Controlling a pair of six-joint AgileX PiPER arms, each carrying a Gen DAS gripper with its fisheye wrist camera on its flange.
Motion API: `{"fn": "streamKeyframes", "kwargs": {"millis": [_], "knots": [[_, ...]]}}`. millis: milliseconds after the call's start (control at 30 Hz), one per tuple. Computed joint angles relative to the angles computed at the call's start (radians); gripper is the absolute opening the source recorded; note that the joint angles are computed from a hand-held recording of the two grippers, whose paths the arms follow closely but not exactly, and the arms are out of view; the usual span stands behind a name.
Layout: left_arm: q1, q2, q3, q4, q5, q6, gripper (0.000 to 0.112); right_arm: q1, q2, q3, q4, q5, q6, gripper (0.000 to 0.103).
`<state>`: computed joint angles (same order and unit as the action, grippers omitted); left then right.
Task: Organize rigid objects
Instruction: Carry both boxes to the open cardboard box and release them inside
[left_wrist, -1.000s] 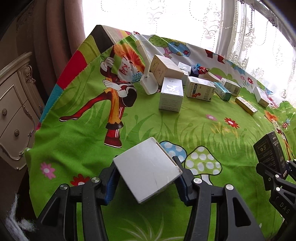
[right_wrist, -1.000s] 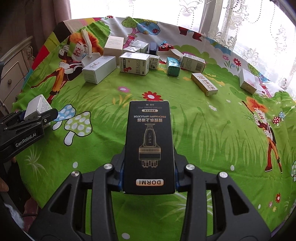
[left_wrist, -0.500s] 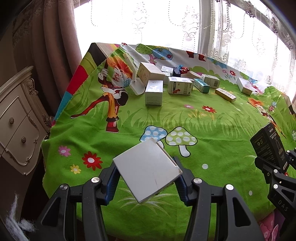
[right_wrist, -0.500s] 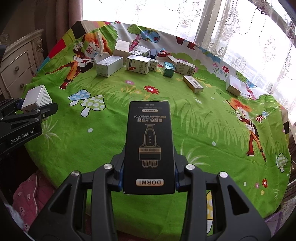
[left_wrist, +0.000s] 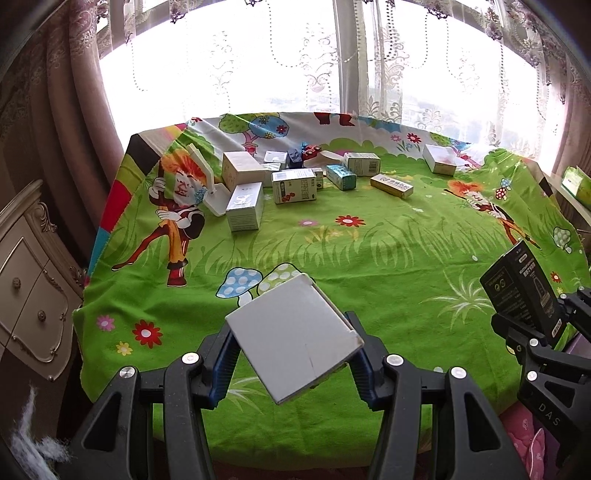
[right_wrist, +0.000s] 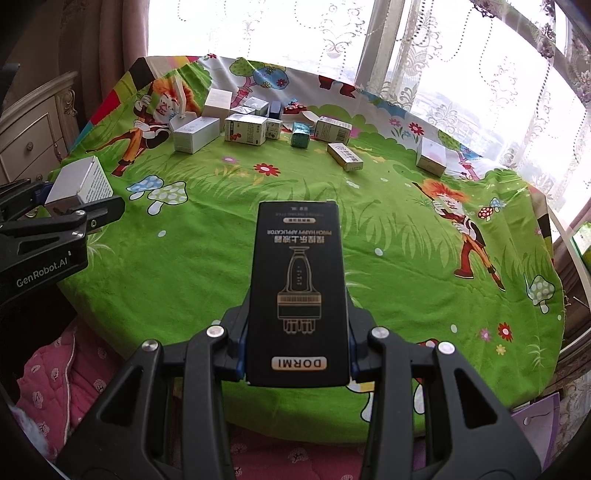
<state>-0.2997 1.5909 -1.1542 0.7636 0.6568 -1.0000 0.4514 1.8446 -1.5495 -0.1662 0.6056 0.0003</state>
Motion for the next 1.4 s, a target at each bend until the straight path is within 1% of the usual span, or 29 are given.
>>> {"fn": "streamKeyframes", "kwargs": {"millis": [200,400,500,567,633,733,833,933,1067,1167,1233,1333,1400], "knots": [[-0.071,0.012,-0.046,-0.005,0.039,0.027,0.054,-0.044,-0.073,0.096,0.004,-0.032,-0.003,0.043],[-0.184,0.035,-0.113,-0.003,0.076,0.078,0.054,-0.112,-0.173,0.219,0.049,-0.071,-0.047,0.043],[-0.244,0.056,-0.156,-0.026,0.084,0.126,0.054,-0.174,-0.237,0.298,0.140,-0.103,-0.141,0.043],[-0.288,0.070,-0.181,-0.045,0.080,0.168,0.054,-0.232,-0.289,0.363,0.253,-0.125,-0.265,0.043],[-0.328,0.087,-0.206,-0.076,0.068,0.217,0.054,-0.292,-0.339,0.426,0.320,-0.141,-0.353,0.043],[-0.372,0.124,-0.253,-0.157,0.055,0.324,0.055,-0.401,-0.407,0.503,0.435,-0.141,-0.487,0.043],[-0.402,0.175,-0.322,-0.307,0.056,0.476,0.054,-0.529,-0.450,0.545,0.541,-0.112,-0.594,0.043],[-0.436,0.235,-0.406,-0.433,0.076,0.615,0.054,-0.640,-0.471,0.571,0.562,-0.095,-0.625,0.043],[-0.498,0.336,-0.550,-0.506,0.128,0.746,0.054,-0.779,-0.474,0.585,0.580,-0.084,-0.664,0.043],[-0.521,0.404,-0.661,-0.618,0.169,0.858,0.054,-0.875,-0.462,0.580,0.598,-0.073,-0.690,0.043],[-0.534,0.444,-0.722,-0.675,0.189,0.918,0.054,-0.914,-0.456,0.576,0.587,-0.073,-0.689,0.043],[-0.553,0.488,-0.786,-0.708,0.206,0.953,0.054,-0.952,-0.443,0.570,0.576,-0.070,-0.695,0.043],[-0.551,0.517,-0.831,-0.761,0.226,0.979,0.054,-0.965,-0.434,0.568,0.573,-0.068,-0.699,0.043]]}}
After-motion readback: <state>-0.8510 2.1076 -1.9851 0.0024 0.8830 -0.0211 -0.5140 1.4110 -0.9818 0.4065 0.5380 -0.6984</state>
